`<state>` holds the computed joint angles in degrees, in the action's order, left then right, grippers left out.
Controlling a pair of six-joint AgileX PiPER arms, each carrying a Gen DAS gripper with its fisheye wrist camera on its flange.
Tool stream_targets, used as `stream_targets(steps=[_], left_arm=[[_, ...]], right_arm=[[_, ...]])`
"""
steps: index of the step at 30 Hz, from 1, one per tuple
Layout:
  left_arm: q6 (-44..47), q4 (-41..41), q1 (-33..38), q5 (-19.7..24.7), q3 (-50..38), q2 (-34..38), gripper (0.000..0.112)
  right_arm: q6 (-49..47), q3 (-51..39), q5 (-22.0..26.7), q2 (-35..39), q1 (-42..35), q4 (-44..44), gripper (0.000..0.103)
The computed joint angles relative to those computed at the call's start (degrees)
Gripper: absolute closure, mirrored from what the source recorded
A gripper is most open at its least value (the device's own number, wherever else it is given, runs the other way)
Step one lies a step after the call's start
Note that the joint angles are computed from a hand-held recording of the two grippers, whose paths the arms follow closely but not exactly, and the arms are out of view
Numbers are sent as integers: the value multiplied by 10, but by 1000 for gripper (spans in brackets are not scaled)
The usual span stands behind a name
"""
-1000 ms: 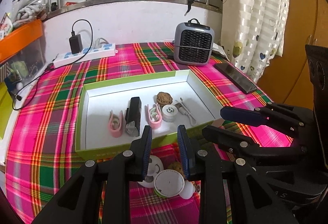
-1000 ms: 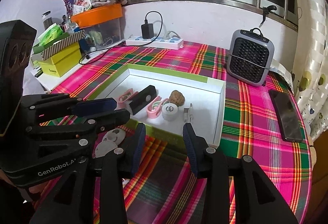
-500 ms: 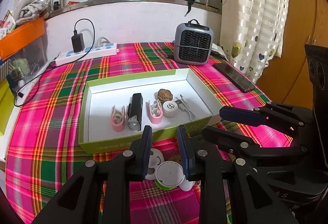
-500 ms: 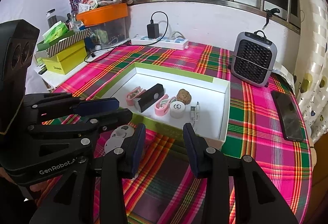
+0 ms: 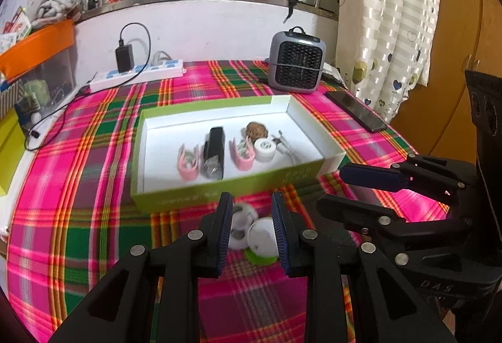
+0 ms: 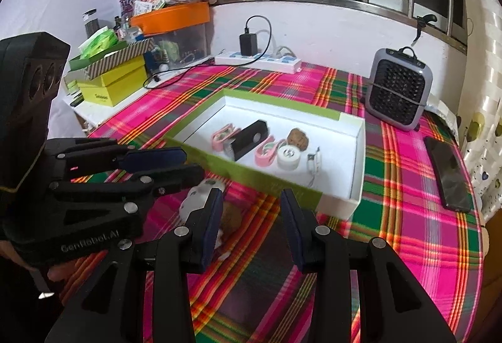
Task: Organize objects
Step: 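Withdraw both tools from the box toward the remaining objects, then grasp the white cup with green base with the left tool while the right tool grasps the white mushroom-shaped piece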
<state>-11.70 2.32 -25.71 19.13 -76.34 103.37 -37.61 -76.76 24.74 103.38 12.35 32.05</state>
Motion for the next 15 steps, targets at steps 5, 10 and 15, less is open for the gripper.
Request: stream_targets(steps=[5, 10, 15], left_arm=[[27, -32, 10, -12, 28, -12, 86], [80, -86, 16, -22, 45, -19, 83], [136, -138, 18, -29, 58, -23, 81]], right_arm=[[-40, 21, 7, 0, 2, 34, 64], [-63, 29, 16, 7, 4, 55, 64], [-77, 30, 27, 19, 10, 64, 64]])
